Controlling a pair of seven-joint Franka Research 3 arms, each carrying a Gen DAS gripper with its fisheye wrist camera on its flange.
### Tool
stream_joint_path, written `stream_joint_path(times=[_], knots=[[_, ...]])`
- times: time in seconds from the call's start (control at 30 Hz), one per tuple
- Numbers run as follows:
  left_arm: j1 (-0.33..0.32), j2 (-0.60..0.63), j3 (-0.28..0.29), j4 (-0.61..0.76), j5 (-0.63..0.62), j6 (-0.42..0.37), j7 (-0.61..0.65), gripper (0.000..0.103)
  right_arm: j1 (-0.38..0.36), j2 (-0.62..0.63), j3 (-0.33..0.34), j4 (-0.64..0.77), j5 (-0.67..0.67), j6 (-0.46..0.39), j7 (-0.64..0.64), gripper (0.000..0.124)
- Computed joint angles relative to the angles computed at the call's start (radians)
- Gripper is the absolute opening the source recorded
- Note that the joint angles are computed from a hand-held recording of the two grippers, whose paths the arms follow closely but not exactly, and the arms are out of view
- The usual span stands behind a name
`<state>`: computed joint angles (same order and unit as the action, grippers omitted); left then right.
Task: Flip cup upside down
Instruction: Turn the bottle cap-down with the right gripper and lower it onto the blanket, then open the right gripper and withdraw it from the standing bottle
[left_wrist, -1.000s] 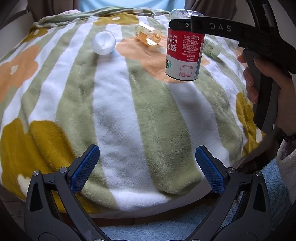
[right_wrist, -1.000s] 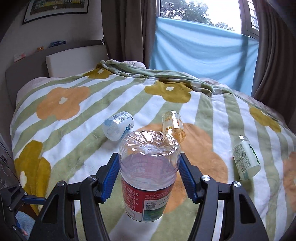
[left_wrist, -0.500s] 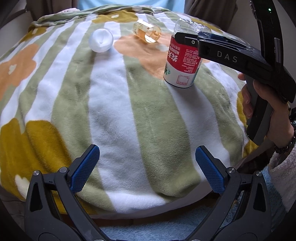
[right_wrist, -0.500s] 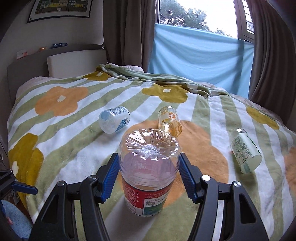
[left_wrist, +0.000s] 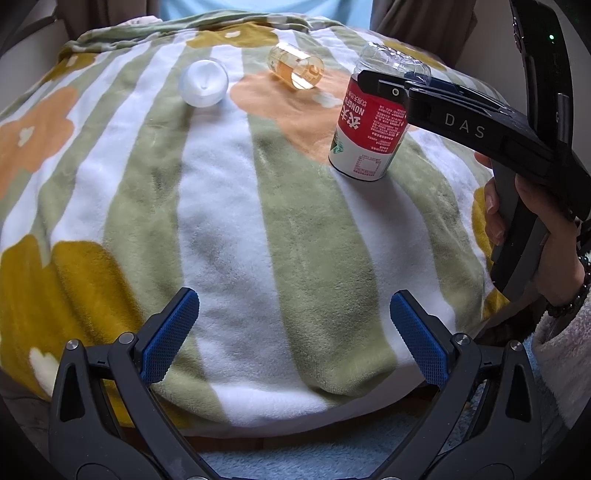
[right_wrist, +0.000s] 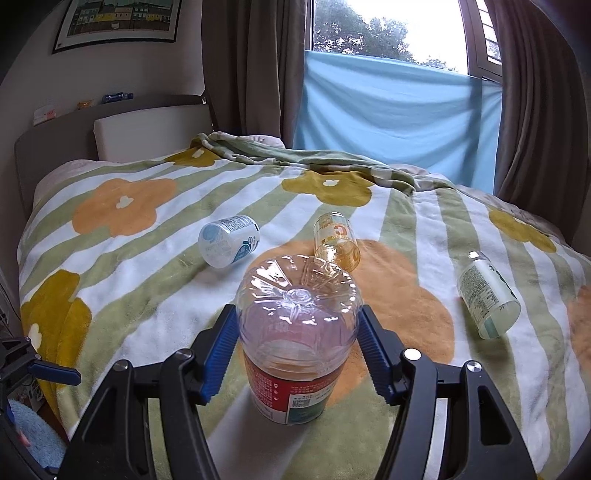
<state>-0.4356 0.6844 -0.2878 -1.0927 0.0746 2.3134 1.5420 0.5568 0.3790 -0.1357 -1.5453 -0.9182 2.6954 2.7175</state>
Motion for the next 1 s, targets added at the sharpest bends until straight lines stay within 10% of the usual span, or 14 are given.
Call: stream_joint_path(times=[0.23,1.0], knots=[[-0.001,0.007,0.001,0.009,-0.001,-0.009,-0.001,0.103,0.003,0.01,-0.013,0.004,-0.029,0.019,0.059,0.102],[-0.009,-0.092,0.006,-0.072,0.032,0.065,-0.036,0.103,0.021,-0.137,0.019,-0.092,-0.163,-0.015,0.137,0.103]])
